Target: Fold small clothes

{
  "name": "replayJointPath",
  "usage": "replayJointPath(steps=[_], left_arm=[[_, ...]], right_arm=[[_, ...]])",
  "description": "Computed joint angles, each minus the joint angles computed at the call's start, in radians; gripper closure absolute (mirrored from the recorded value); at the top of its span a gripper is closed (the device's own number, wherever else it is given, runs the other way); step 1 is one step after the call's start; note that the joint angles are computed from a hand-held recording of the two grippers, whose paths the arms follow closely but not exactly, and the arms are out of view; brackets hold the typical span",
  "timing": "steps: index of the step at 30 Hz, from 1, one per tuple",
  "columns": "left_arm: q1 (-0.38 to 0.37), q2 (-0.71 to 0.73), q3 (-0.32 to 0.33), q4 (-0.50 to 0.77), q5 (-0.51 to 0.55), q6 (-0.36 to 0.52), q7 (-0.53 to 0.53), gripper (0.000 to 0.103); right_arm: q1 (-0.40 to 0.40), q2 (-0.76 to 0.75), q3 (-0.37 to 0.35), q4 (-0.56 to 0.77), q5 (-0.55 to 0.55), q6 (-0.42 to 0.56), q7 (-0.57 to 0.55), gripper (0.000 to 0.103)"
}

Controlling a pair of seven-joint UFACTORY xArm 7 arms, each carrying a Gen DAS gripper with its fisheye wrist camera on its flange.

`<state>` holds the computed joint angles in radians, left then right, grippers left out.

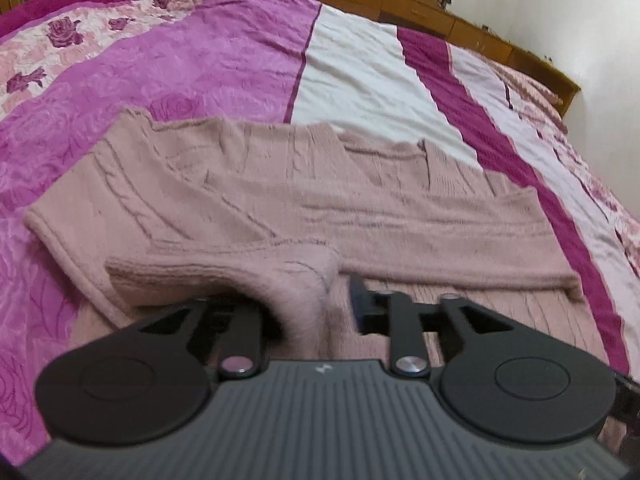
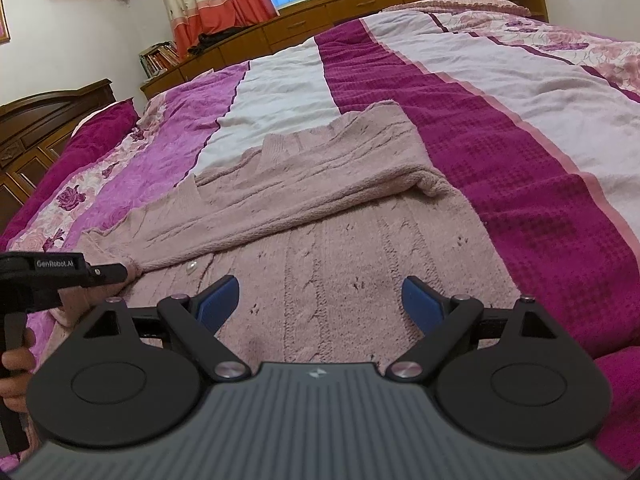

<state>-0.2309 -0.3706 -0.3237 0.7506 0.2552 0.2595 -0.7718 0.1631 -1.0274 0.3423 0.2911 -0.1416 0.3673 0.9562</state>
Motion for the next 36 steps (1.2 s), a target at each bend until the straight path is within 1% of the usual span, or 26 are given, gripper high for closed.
replayJointPath(steps=[1, 4, 6, 15, 23, 25, 30, 36], left_arm=[[-0.005, -0.006, -0.001, -0.002, -0.001, 0.01, 0.002, 0.056], [-0.022, -0.023, 0.002, -0.013, -0.003, 0.027, 0.024, 0.05], [-0.028, -0.037, 0.001, -0.018, -0.003, 0.047, 0.036, 0.048], [-0.07, -0.117, 0.037, -0.067, -0.081, 0.104, 0.082, 0.047], [-0.047, -0.209, 0.032, -0.111, -0.093, 0.19, 0.098, 0.047], [-0.05, -0.23, 0.045, -0.129, -0.11, 0.194, 0.1, 0.039], [-0.047, -0.265, 0.06, -0.154, -0.136, 0.199, 0.108, 0.038], [-0.063, -0.303, 0.075, -0.166, -0.167, 0.215, 0.141, 0.038]], right_arm=[[0.001, 0.002, -0.002, 0.0, 0.0, -0.001, -0.001, 0.01], [0.004, 0.005, -0.002, 0.001, 0.001, -0.002, -0.002, 0.01], [0.006, 0.006, -0.002, 0.001, 0.001, -0.003, -0.003, 0.01], [0.014, 0.016, -0.005, 0.007, 0.004, -0.004, -0.009, 0.01], [0.025, 0.022, -0.01, 0.01, 0.01, -0.005, -0.016, 0.01], [0.031, 0.028, -0.013, 0.012, 0.014, -0.007, -0.019, 0.01], [0.046, 0.055, -0.018, 0.029, 0.021, -0.013, -0.034, 0.01], [0.071, 0.109, -0.036, 0.061, 0.039, -0.035, -0.063, 0.01]])
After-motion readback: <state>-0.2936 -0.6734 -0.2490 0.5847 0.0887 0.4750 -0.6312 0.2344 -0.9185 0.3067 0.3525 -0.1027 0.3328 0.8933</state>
